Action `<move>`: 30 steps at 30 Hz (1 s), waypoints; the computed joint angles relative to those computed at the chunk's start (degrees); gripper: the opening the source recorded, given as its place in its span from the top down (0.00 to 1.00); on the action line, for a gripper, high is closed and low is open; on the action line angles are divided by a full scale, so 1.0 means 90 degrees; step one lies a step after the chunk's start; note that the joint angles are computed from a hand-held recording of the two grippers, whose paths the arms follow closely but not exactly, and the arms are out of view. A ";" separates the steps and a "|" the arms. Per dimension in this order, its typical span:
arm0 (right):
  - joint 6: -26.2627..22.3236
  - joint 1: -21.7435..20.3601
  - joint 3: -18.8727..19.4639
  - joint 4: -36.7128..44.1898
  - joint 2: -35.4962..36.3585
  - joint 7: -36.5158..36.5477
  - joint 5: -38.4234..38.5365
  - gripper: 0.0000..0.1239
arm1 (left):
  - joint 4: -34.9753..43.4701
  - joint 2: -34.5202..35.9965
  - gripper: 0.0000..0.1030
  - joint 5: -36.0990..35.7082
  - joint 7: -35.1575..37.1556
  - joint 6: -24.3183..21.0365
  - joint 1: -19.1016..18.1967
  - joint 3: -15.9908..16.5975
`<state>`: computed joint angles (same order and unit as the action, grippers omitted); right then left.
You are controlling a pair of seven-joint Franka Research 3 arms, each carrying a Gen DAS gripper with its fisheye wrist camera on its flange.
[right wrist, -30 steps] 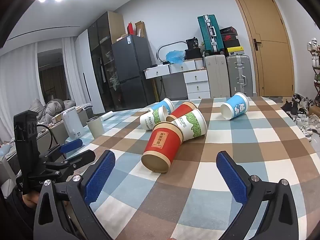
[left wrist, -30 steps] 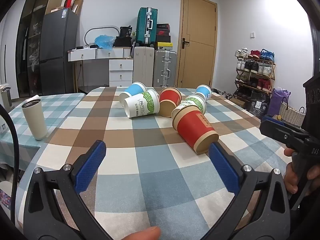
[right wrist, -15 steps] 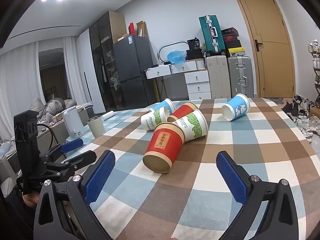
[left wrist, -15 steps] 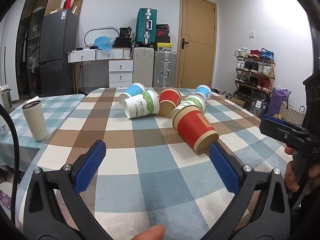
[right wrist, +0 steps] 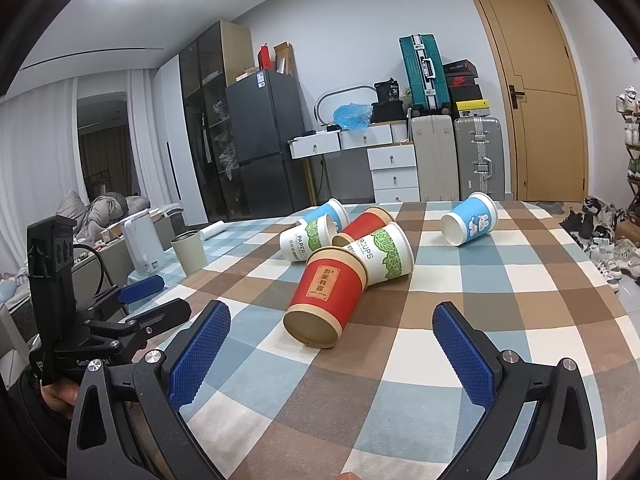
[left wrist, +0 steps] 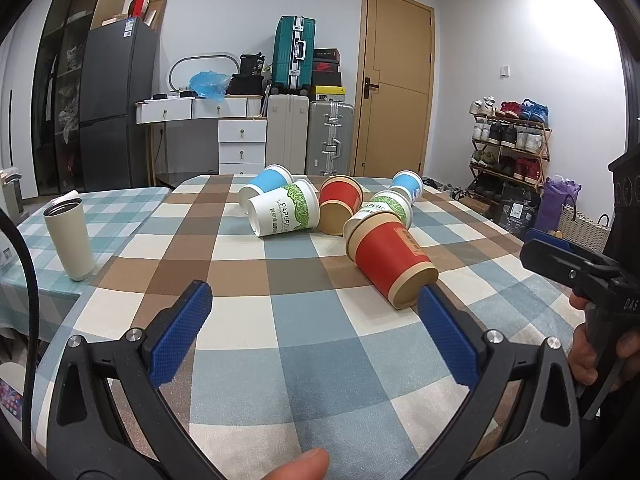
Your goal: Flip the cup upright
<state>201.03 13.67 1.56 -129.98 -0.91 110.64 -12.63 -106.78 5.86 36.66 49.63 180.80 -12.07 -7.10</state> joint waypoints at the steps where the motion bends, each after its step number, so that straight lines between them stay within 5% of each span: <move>1: -0.0005 0.0002 0.0012 -0.0010 -0.0009 -0.0067 0.0064 0.17 | -0.0008 -0.0002 0.00 -0.0030 0.0029 0.0009 0.0011 -0.0014; 8: 0.0022 -0.0018 -0.0014 0.0001 0.0004 0.0109 -0.0117 0.17 | -0.0014 -0.0001 0.00 -0.0060 0.0053 0.0021 0.0016 -0.0021; 18: 0.0061 -0.0121 -0.0185 0.0115 0.0008 0.1251 -0.1602 0.17 | 0.0044 0.0014 0.00 -0.0200 0.0197 -0.0026 0.0004 -0.0032; 30: 0.0050 -0.0182 -0.0185 0.0144 0.0004 0.1528 -0.1911 0.17 | 0.0041 0.0013 0.00 -0.0194 0.0196 -0.0019 0.0003 -0.0030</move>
<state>201.49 12.03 -0.10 -128.68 -0.88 124.39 -29.82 -106.41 5.97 34.91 51.39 180.63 -12.05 -7.37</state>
